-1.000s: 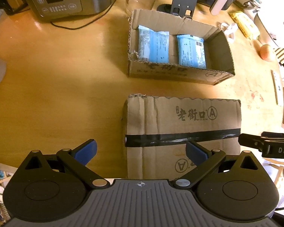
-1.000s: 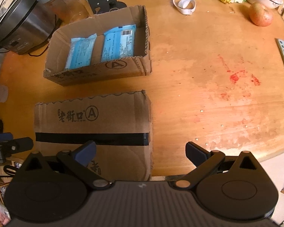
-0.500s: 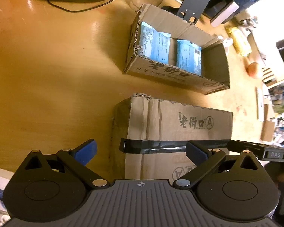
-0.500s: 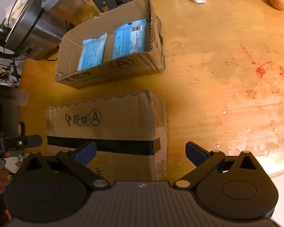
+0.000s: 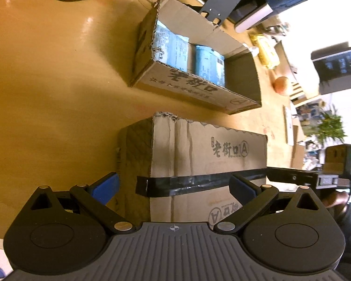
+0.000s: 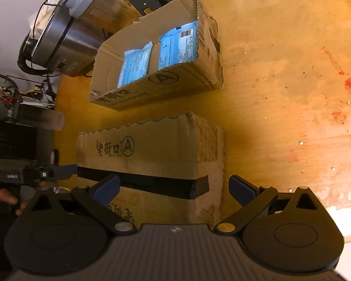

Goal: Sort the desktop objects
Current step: 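Clamp the taped cardboard box between the left and right grippers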

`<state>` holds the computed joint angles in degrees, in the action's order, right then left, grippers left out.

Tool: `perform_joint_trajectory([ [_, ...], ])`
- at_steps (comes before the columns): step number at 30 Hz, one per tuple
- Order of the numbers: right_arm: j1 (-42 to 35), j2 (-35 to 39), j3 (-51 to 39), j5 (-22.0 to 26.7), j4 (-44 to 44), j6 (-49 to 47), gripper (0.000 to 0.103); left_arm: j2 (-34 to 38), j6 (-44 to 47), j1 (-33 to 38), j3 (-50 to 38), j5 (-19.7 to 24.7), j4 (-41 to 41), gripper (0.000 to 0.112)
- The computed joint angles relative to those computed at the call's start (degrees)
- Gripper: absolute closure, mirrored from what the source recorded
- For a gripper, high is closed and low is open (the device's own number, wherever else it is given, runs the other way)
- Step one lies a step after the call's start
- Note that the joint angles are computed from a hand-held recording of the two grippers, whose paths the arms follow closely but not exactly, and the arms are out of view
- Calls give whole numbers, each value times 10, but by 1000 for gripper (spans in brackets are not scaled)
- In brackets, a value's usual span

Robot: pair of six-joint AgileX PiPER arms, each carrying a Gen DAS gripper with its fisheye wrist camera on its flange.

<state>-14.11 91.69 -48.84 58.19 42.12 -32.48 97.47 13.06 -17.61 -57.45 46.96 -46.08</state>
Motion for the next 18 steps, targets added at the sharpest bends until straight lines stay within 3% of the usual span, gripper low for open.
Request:
perform_joint_trajectory([
  [5, -16, 9, 3, 9, 14, -23, 3, 6, 51, 17, 14, 7, -31, 10],
  [8, -26, 15, 4, 16, 24, -38, 9, 14, 83, 31, 24, 14, -55, 13],
  [9, -29, 17, 4, 19, 27, -42, 12, 16, 92, 38, 27, 17, -64, 24],
  [10, -29, 17, 3, 19, 26, -42, 14, 18, 96, 43, 29, 20, -67, 28],
  [12, -32, 17, 4, 21, 29, -46, 25, 17, 95, 47, 32, 15, -64, 30],
  [13, -33, 17, 4, 22, 30, -48, 30, 19, 93, 48, 31, 15, -60, 38],
  [15, -35, 18, 5, 25, 33, -52, 49, 24, 88, 46, 30, 13, -57, 48],
  [18, -39, 18, 6, 28, 37, -58, 59, 24, 101, 44, 37, 8, -75, 53],
])
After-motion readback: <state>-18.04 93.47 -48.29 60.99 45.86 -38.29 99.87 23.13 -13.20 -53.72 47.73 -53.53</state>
